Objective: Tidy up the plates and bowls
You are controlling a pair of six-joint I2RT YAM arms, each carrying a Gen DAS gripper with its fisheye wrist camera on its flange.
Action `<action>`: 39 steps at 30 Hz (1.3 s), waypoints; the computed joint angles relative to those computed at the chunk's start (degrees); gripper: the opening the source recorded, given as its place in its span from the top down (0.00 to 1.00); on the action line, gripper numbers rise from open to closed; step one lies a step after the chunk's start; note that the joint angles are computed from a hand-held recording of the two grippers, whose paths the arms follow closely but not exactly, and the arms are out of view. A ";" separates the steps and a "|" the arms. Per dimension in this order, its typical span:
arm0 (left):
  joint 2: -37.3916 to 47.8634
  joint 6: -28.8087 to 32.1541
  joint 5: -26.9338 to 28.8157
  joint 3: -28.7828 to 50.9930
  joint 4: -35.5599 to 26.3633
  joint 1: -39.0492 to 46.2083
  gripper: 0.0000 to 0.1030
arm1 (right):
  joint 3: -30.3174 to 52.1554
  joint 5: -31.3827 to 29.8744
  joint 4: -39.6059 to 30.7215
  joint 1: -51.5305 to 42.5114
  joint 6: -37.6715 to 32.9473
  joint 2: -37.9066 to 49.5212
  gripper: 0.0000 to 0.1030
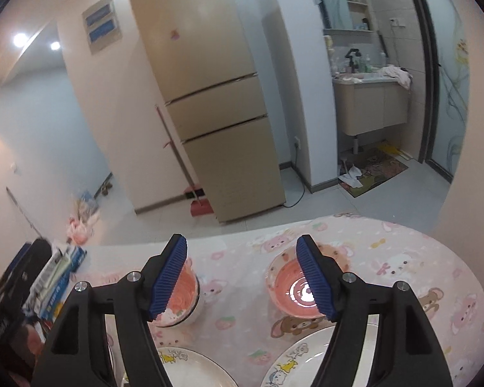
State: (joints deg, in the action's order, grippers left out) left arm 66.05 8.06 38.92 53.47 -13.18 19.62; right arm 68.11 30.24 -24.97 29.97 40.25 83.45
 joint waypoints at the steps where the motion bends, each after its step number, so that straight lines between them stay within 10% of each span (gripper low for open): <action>1: -1.32 0.06 1.09 -0.47 -0.12 0.02 0.01 | 0.30 1.02 -1.71 -0.17 0.87 -0.76 0.29; 13: 2.82 -3.88 -10.55 11.21 -11.09 -19.00 0.01 | -3.18 -1.00 -9.66 -8.48 8.45 -9.40 0.29; 22: 10.46 -1.29 -20.74 6.66 -7.08 -29.69 0.01 | -1.96 -7.51 -11.12 -13.62 0.89 -6.19 0.29; 28: 23.52 -4.02 -14.44 11.89 -11.84 -31.00 0.01 | -3.06 -15.64 -9.50 -19.87 1.21 -3.00 0.29; 39: 32.56 -4.66 -11.32 14.28 -13.95 -32.25 0.38 | -5.58 -29.60 -1.88 -27.52 -0.48 8.87 0.29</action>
